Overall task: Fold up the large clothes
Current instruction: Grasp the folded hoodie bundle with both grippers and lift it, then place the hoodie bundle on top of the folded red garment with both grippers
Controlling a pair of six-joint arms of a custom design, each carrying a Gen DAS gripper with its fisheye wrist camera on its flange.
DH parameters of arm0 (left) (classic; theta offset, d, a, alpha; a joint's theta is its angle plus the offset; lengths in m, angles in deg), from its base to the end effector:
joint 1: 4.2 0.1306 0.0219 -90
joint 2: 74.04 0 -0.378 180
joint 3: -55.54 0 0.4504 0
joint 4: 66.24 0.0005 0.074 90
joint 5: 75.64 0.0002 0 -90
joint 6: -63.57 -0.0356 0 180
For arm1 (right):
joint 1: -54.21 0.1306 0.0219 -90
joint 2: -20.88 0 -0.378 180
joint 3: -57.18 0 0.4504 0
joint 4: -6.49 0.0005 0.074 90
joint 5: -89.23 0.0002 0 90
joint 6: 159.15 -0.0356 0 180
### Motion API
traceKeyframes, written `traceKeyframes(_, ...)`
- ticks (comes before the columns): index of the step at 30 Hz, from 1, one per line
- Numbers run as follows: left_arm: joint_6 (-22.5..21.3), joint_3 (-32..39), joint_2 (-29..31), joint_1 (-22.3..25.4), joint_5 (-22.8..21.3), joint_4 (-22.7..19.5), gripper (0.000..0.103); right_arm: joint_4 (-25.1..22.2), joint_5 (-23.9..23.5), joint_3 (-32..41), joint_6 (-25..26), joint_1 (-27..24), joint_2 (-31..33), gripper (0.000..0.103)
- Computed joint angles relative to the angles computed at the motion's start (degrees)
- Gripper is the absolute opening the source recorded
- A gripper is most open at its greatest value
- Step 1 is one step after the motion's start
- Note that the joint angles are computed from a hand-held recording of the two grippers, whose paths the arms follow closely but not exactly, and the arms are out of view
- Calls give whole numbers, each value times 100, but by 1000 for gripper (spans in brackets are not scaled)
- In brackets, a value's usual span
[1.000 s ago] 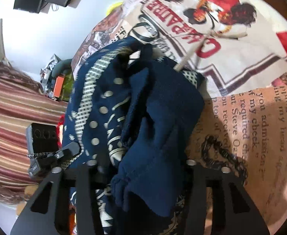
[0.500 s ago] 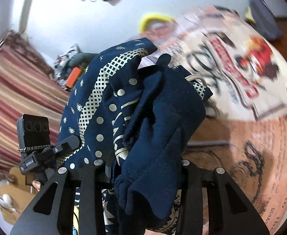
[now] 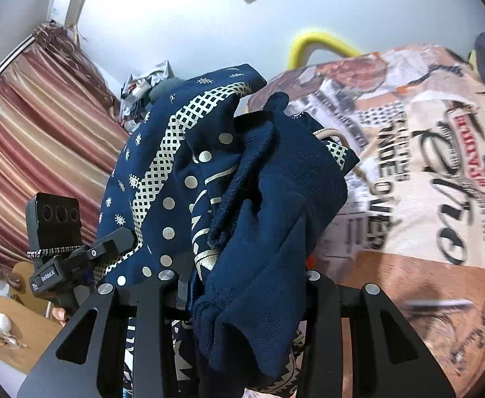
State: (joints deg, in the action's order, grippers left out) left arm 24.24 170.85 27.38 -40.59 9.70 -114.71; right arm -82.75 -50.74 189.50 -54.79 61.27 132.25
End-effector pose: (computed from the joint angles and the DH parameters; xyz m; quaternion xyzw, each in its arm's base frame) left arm 0.5037 -0.3683 0.5469 -0.1287 0.8754 -0.2939 0.3616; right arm 0.6080 0.1023 0.5536 -0.2436 0.8599 0.4031 0.1968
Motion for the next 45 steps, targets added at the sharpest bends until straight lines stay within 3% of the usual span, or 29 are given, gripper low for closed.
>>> traceKeyframes(4,10,-632,-216,364,268,187,70,337,187,-143,-292,421,227,34)
traceKeyframes(12,175,-1330,24,943,595,155,70,781,603,-300,-710,852,783,33)
traceKeyframes(15,551,-1887,4,1147,974,590,73,897,929,-382,-697,986,1014,33)
traceKeyframes(17,703,-2329,-174,1204,1045,1121,80,970,932,-457,-678,985,1002,34)
traceKeyframes(19,721,-2510,-291,1200,1093,1301,82,998,906,-547,-430,965,952,37)
traceKeyframes(21,593,-2424,-330,1114,905,1013,82,949,991,-547,-290,965,920,40)
traceKeyframes(25,357,-2107,-321,899,349,282,82,1194,1854,-1035,222,998,372,50)
traceKeyframes(29,394,-1961,-431,587,-229,-276,83,1254,2203,-1340,285,898,93,68)
traceKeyframes(36,662,-1857,-511,-129,-1082,-1124,83,1234,2556,-1966,430,662,-422,73)
traceKeyframes(40,986,-1622,-454,-476,-1577,-1711,83,1222,2504,-2188,467,520,-712,73)
traceKeyframes(45,1108,-874,-344,-1040,-2677,-2562,83,1505,2014,-2429,330,239,-1500,73)
